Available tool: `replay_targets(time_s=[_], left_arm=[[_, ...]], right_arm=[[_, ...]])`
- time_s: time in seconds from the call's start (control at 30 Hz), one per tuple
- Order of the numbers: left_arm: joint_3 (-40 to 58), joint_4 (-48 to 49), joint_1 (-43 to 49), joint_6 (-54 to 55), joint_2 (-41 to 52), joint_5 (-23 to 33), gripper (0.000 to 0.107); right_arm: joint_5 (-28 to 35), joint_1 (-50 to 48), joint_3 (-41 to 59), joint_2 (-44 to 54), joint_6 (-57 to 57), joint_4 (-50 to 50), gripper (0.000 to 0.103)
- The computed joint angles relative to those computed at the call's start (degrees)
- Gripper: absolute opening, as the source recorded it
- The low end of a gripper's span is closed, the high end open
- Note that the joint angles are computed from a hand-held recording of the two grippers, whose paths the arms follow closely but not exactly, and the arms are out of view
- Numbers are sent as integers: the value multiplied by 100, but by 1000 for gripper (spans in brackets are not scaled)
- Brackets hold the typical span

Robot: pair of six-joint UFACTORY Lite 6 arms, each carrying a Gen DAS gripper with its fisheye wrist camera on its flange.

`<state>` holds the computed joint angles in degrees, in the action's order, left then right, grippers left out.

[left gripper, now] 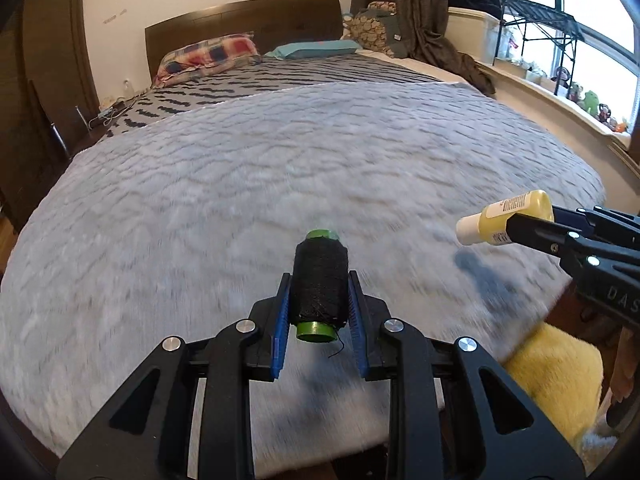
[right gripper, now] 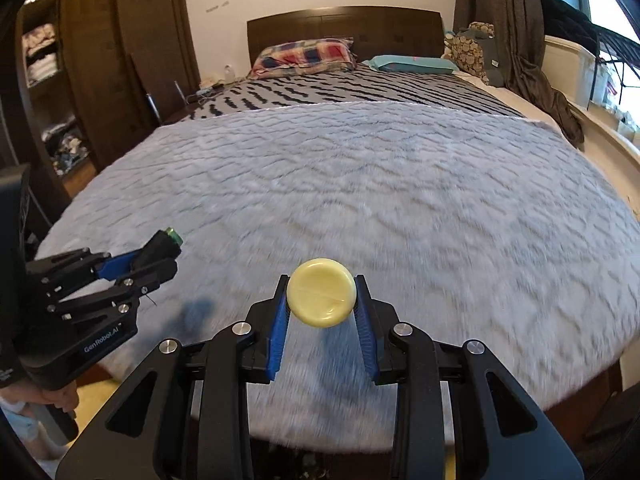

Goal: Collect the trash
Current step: 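Lower the yellow bottle and black spool into the bin and open both tools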

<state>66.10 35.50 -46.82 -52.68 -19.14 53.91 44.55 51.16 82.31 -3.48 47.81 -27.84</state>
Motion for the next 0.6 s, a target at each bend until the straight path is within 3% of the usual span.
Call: replay_targets(time_s=[0.23, 0.37, 0.6], left_arm=[[-955, 602, -2330, -2078, -816, 1247, 25], [-1559, 589, -3545, -3334, -1050, 1786, 25], [-2641, 147, -4378, -4695, -1198, 1365, 25]], right_arm=[[287, 1207, -1585, -1475, 1367, -575, 32], [438, 1937, -2249, -1807, 2154, -748, 32], [273, 2613, -3182, -1894, 3055, -708, 32]])
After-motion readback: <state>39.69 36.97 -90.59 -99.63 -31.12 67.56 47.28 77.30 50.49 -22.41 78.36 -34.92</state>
